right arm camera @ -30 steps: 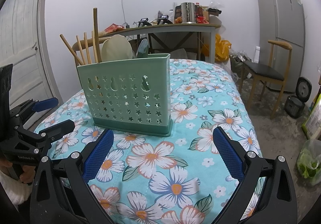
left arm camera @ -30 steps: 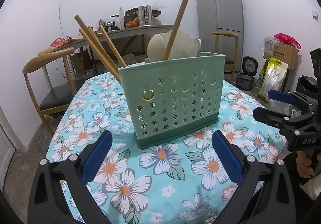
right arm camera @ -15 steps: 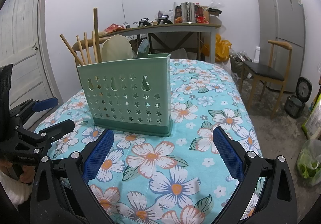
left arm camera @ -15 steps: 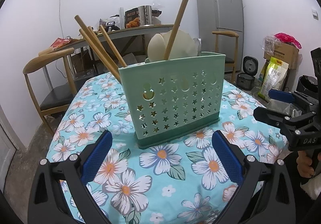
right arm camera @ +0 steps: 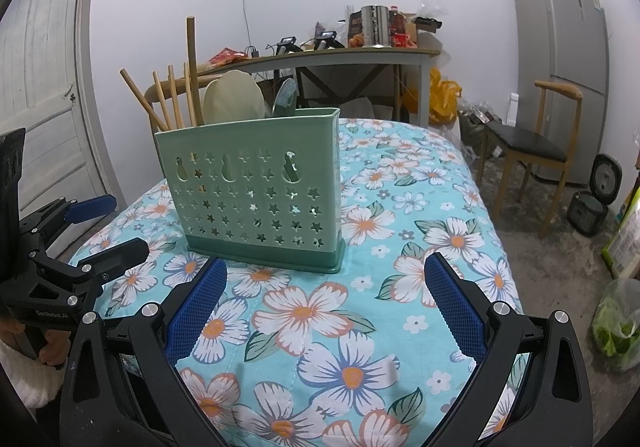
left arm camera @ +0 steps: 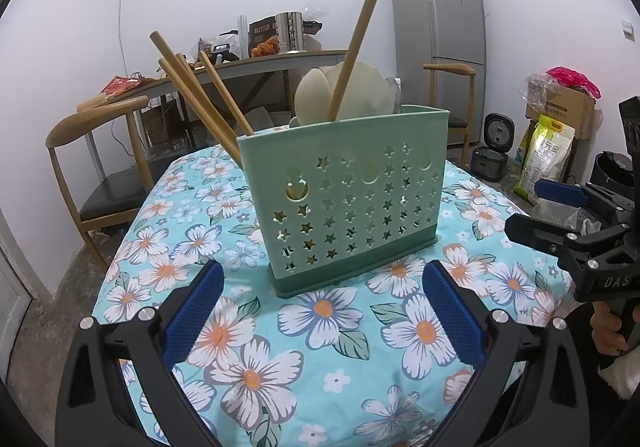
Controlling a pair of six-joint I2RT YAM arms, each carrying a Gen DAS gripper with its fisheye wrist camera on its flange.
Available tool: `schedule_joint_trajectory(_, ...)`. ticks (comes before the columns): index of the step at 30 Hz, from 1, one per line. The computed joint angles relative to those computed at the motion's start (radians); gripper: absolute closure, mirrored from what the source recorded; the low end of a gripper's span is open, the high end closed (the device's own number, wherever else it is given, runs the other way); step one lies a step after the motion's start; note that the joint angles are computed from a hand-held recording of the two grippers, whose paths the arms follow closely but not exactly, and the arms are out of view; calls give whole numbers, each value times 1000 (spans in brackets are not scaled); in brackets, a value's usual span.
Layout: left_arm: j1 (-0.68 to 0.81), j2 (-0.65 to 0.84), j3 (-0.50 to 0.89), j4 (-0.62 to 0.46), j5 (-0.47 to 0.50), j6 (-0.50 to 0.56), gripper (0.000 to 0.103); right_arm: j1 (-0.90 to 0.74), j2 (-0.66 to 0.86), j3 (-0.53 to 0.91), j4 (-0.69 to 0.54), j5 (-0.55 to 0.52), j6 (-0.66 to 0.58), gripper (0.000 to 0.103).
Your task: Organize utensils
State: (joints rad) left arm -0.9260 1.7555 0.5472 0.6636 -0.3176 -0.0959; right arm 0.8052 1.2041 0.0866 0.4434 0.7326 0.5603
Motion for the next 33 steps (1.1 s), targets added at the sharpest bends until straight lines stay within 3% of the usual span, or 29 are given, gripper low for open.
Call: schedule_joint_trajectory(33, 6, 1, 0, 2, 12, -1, 6, -3, -4, -3, 0, -3, -2, 8)
